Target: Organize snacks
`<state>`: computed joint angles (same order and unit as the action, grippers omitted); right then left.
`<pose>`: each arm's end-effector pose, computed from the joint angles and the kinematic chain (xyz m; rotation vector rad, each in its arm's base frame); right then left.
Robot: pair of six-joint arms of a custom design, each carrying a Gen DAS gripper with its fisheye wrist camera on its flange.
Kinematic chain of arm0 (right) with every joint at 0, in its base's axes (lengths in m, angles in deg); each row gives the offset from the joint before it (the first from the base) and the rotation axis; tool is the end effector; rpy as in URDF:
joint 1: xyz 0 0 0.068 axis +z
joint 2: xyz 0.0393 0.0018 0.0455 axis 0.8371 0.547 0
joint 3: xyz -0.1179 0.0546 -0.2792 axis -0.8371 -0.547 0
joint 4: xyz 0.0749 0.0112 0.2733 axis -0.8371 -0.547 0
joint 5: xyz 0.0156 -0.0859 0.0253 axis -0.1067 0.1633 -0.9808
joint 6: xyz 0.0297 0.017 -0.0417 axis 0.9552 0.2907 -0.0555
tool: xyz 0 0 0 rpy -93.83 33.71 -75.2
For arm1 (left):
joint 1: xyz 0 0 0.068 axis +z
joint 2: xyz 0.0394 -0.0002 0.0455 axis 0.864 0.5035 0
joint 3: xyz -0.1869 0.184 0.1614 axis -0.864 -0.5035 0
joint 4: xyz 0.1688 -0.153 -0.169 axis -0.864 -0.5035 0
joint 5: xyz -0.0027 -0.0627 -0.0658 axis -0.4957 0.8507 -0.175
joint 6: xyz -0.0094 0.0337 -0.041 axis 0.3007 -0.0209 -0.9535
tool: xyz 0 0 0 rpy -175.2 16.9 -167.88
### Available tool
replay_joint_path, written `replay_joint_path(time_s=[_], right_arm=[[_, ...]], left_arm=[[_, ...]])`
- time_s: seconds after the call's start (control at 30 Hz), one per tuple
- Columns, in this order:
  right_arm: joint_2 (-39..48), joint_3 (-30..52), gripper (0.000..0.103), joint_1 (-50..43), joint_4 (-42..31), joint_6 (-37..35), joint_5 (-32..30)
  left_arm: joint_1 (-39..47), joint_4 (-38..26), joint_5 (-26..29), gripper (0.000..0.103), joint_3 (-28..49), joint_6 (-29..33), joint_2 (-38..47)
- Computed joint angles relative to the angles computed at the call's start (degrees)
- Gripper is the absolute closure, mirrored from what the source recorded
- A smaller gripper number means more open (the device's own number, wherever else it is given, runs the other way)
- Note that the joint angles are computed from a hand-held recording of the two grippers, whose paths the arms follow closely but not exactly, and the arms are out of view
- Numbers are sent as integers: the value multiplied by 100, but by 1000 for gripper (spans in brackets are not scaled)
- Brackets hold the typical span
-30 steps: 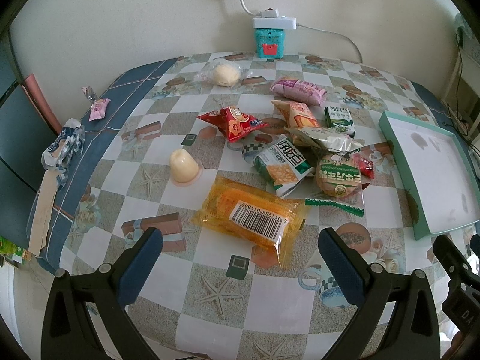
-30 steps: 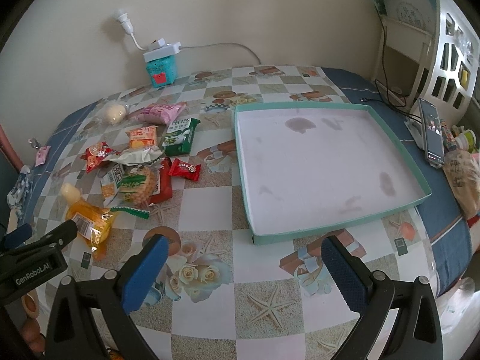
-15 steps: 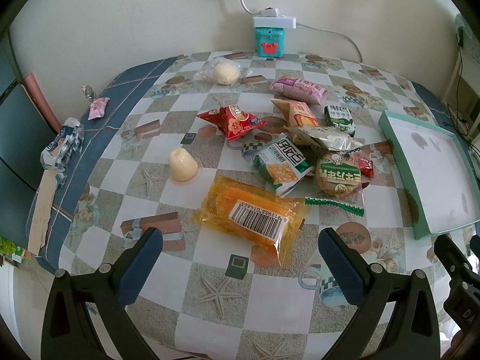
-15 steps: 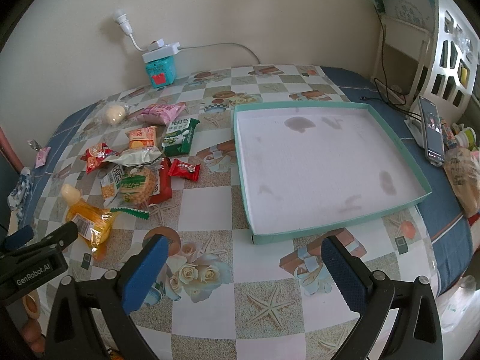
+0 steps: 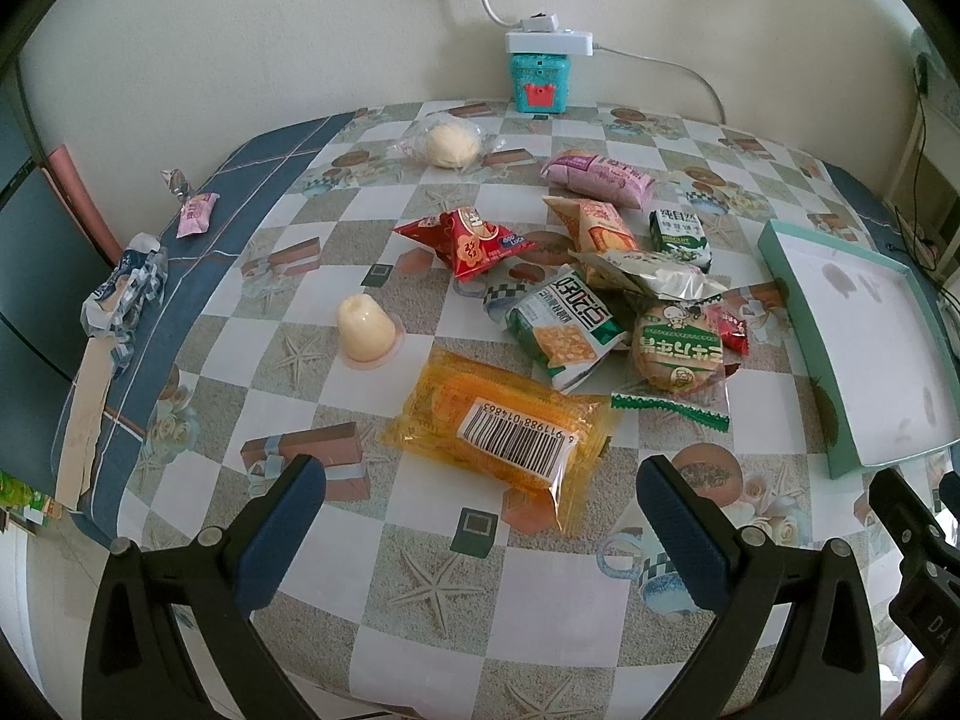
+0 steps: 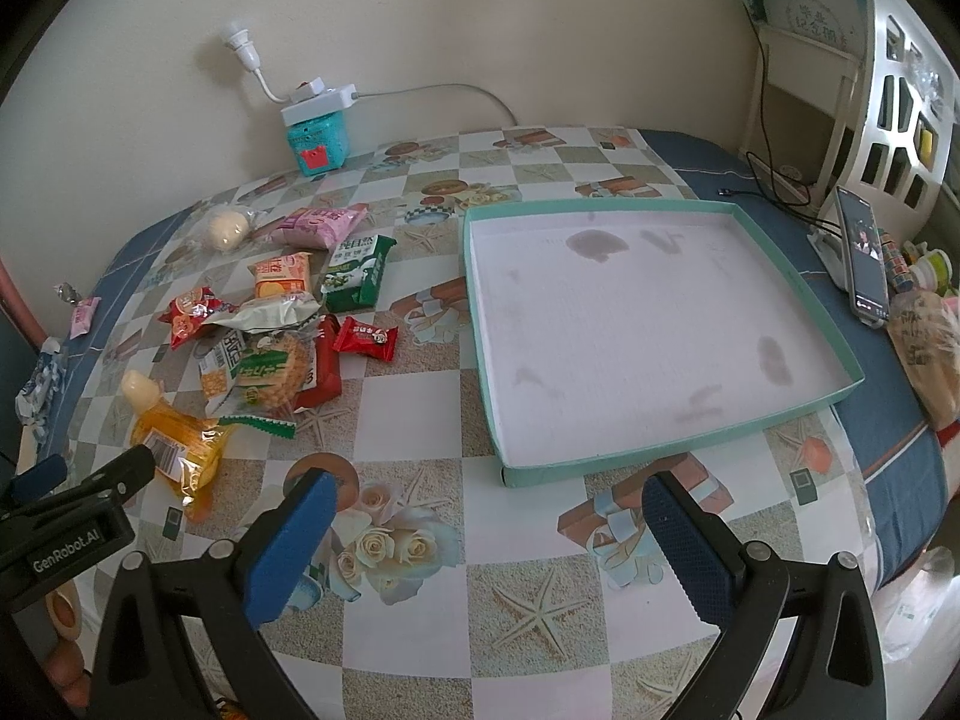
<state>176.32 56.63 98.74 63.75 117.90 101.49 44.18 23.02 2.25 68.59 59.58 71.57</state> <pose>0.2901 0.2378 0.1392 0.3235 2.5017 -0.0656 0.3447 -0.0884 0.1304 0.0447 2.5820 0.1127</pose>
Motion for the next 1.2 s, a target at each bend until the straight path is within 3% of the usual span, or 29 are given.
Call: replay_joint_path(time_s=[0.77,1.2], right_arm=[[111,145,0,-10,-56,-102,-64],[1248,1728,0,23,-145,-807,-505]], left_arm=[[225,56,148,0,8,-38,-35],[1547,289,1079,0,130,-219,130]])
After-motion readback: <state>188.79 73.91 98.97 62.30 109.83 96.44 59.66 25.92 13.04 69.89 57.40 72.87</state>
